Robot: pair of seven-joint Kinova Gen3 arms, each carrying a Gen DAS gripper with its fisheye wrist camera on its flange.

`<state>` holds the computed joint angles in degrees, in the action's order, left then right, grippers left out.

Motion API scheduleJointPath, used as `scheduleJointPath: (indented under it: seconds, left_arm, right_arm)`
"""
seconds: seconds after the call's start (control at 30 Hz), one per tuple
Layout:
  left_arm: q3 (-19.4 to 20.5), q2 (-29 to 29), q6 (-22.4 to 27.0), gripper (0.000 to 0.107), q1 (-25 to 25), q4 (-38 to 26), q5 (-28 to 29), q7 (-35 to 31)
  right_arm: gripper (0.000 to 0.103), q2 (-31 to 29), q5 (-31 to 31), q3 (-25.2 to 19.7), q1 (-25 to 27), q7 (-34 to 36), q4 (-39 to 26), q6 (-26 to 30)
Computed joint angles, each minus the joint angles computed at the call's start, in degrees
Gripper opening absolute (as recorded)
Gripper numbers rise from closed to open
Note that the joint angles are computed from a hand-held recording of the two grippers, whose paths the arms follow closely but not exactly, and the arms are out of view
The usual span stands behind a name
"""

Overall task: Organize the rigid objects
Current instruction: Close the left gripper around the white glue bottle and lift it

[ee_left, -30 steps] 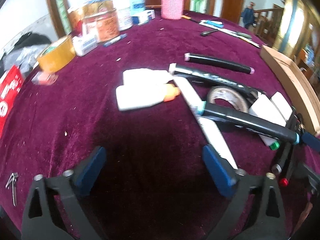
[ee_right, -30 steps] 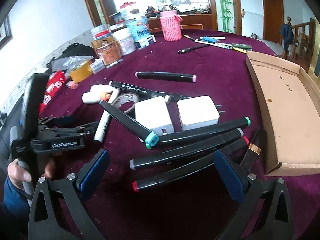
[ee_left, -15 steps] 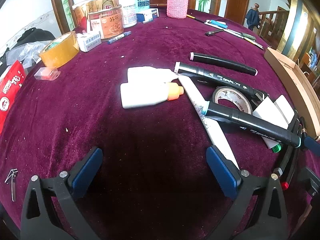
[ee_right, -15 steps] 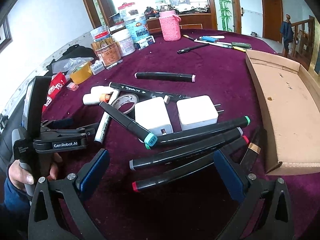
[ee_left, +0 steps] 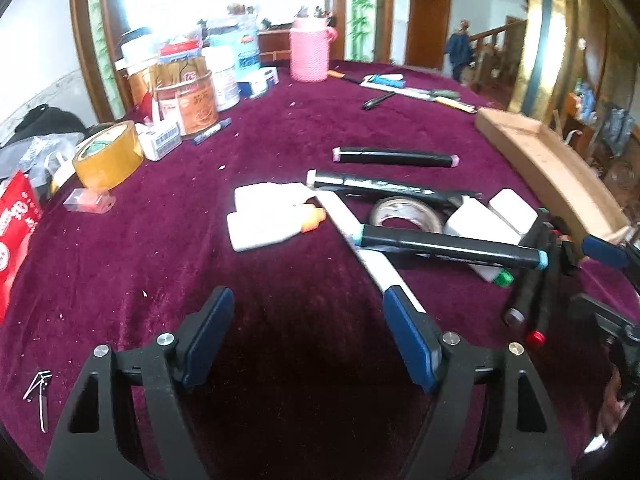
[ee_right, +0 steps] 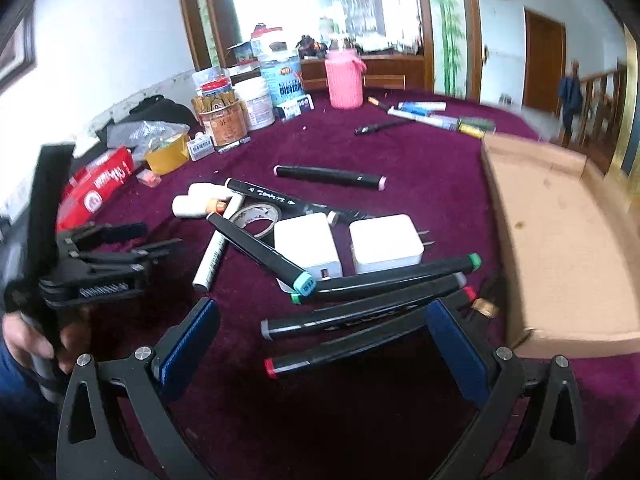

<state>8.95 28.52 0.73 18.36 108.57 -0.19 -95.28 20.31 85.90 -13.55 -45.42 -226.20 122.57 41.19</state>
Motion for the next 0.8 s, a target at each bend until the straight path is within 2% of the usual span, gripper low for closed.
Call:
scheduleJointPath:
  seconds: [0.13,0.2,0.27,0.33,0.4,0.5,0.57,0.67,0.8]
  left_arm:
    - [7.1,-1.4,-3.3,0.068,-6.6,2.9,-2.9,-2.7]
    - [12.4,-1.1,-0.6,0.051,-11.9,1.6,-3.7,-4.1]
    - [17.6,0.1,4.0,0.048,-17.2,-1.2,-2.0,-7.9]
    - [19.8,1.5,8.7,0.047,-19.5,-4.7,-2.5,-10.0]
    - [18.0,2.0,10.9,0.047,-17.9,-6.9,-4.7,-9.9]
    - [18.3,4.3,15.4,0.047,-18.0,-11.2,-4.1,-14.1]
    - [15.4,5.4,17.7,0.047,-15.4,-14.2,-4.3,-15.2]
    - [13.5,7.4,21.3,0.032,-13.5,-18.0,-3.5,-17.9]
    - [10.0,8.3,22.9,0.032,-10.3,-20.8,-2.5,-19.9]
  right_arm:
    - [0.101,0.1,-2.9,-0.3,-3.4,2.2,-0.2,6.6]
    - [0.101,0.1,-3.7,-0.1,-3.8,2.9,-0.3,7.7]
    - [0.101,-0.2,-3.0,0.1,-3.7,1.5,0.4,7.5]
    - [0.101,-0.5,-1.8,0.1,-2.5,-0.2,1.3,5.5]
    - [0.101,-0.9,0.0,-0.1,-1.6,-2.6,2.2,4.1]
    - [0.101,-1.4,2.4,-0.7,-0.2,-5.9,3.6,2.8]
    - [0.101,-1.5,3.3,-1.2,0.5,-7.5,4.2,2.4]
    - [0.101,-1.7,3.9,-1.9,0.9,-9.2,4.8,2.8]
    - [0.101,-1.5,3.6,-2.4,1.0,-9.5,4.8,3.4]
